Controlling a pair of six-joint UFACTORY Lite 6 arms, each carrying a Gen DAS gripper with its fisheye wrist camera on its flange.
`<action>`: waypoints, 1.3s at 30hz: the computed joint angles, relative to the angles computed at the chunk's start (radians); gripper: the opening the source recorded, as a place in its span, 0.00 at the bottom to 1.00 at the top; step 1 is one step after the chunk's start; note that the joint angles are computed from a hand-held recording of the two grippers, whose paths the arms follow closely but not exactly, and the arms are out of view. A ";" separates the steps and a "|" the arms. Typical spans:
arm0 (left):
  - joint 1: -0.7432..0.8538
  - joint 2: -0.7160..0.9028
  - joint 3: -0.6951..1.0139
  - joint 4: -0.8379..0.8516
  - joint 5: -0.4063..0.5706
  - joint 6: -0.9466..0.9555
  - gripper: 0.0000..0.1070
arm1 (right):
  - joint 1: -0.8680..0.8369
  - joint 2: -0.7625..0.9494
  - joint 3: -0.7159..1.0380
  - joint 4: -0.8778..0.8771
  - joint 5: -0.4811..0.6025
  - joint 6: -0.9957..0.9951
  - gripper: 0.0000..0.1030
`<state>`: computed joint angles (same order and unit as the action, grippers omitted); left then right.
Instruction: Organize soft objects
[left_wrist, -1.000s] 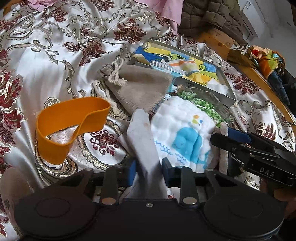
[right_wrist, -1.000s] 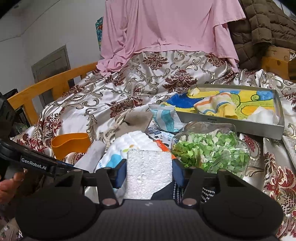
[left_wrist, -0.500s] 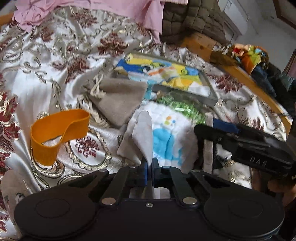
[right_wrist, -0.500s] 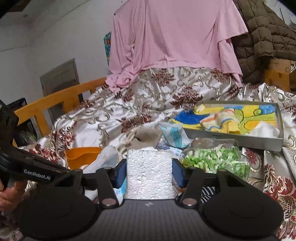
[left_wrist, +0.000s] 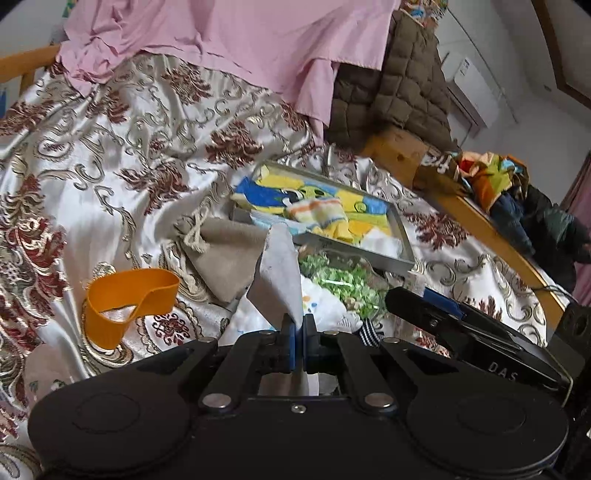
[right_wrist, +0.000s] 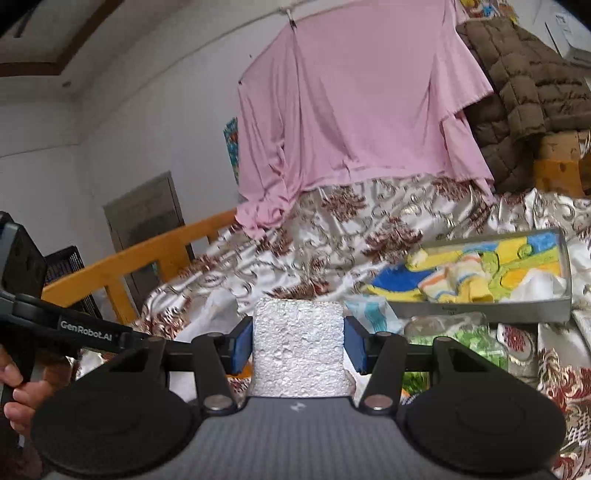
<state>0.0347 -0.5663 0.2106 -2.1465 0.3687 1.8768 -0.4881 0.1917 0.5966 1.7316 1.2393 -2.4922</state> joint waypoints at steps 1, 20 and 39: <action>-0.008 -0.023 0.000 0.019 -0.019 -0.030 0.03 | -0.005 -0.011 -0.006 -0.003 0.014 0.000 0.55; -0.081 0.073 0.266 0.072 -0.145 -0.092 0.03 | -0.015 -0.091 0.032 0.076 0.092 0.023 0.55; -0.315 1.081 1.339 -0.544 -0.294 0.520 0.03 | 0.034 0.637 1.051 0.288 -0.109 0.357 0.55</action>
